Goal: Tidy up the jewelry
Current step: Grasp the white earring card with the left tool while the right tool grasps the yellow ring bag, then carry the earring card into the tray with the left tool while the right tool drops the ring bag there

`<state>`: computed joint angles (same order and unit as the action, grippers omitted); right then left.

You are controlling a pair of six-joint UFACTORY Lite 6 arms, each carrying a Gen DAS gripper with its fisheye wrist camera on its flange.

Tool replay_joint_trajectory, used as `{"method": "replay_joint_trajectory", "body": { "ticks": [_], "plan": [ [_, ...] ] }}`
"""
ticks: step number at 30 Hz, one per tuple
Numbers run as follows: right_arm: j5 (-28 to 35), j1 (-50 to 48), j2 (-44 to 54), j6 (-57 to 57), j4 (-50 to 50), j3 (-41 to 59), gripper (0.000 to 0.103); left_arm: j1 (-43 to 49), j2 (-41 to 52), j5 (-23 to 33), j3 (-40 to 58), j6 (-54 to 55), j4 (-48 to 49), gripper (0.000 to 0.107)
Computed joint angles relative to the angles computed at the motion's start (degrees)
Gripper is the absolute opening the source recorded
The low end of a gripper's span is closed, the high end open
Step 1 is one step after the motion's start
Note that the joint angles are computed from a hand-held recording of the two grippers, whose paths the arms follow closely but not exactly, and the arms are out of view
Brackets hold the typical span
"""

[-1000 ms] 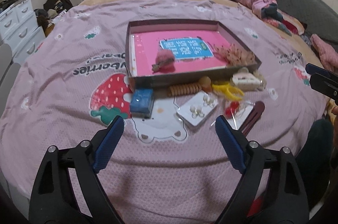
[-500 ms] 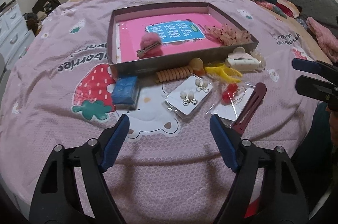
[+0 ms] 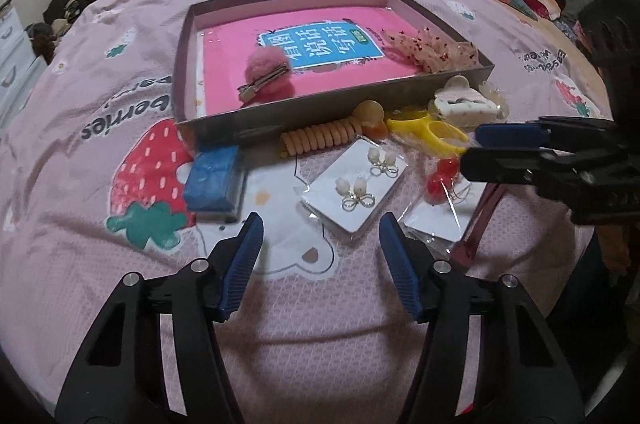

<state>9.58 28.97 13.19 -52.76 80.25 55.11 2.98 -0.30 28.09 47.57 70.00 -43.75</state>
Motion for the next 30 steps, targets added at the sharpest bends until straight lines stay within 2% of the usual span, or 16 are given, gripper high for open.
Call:
{"method": "replay_joint_trajectory", "body": {
  "ticks": [3, 12, 13, 16, 18, 19, 25, 30],
  "plan": [
    [3.2, -2.0, 1.8, -5.1, 5.1, 1.1, 0.050, -1.0, 2.2, 0.0, 1.6, -0.6, 0.7, 0.052],
    [7.5, -4.2, 5.1, -5.9, 5.5, 4.1, 0.054, -4.6, 8.5, -1.4, 5.7, -2.0, 2.5, 0.052],
    [7.8, -4.4, 5.5, -6.5, 6.3, 4.4, 0.052, -4.7, 9.2, -1.2, 6.3, -2.0, 2.3, 0.051],
    [8.4, -4.8, 4.3, -7.7, 6.7, 3.4, 0.046, -4.7, 9.5, -1.4, 6.6, -1.7, 2.0, 0.031],
    [9.8, -5.4, 3.8, -9.6, 8.7, 2.7, 0.036, -4.4, 9.8, -1.2, 7.0, -1.4, 1.5, 0.028],
    [9.9, -5.7, 2.9, -9.8, 8.4, 1.8, 0.015, -4.1, 9.6, -0.9, 6.9, -0.7, 0.9, 0.023],
    [6.9, -5.4, -2.6, -9.2, 7.3, -2.7, 0.013, -2.5, 7.5, 2.6, 6.1, 2.6, -1.6, 0.011],
    [4.4, -4.7, -8.2, -8.8, 7.1, -7.0, 0.012, 0.5, 4.3, 5.6, 3.9, 5.6, -4.3, 0.011]
  ]
}}
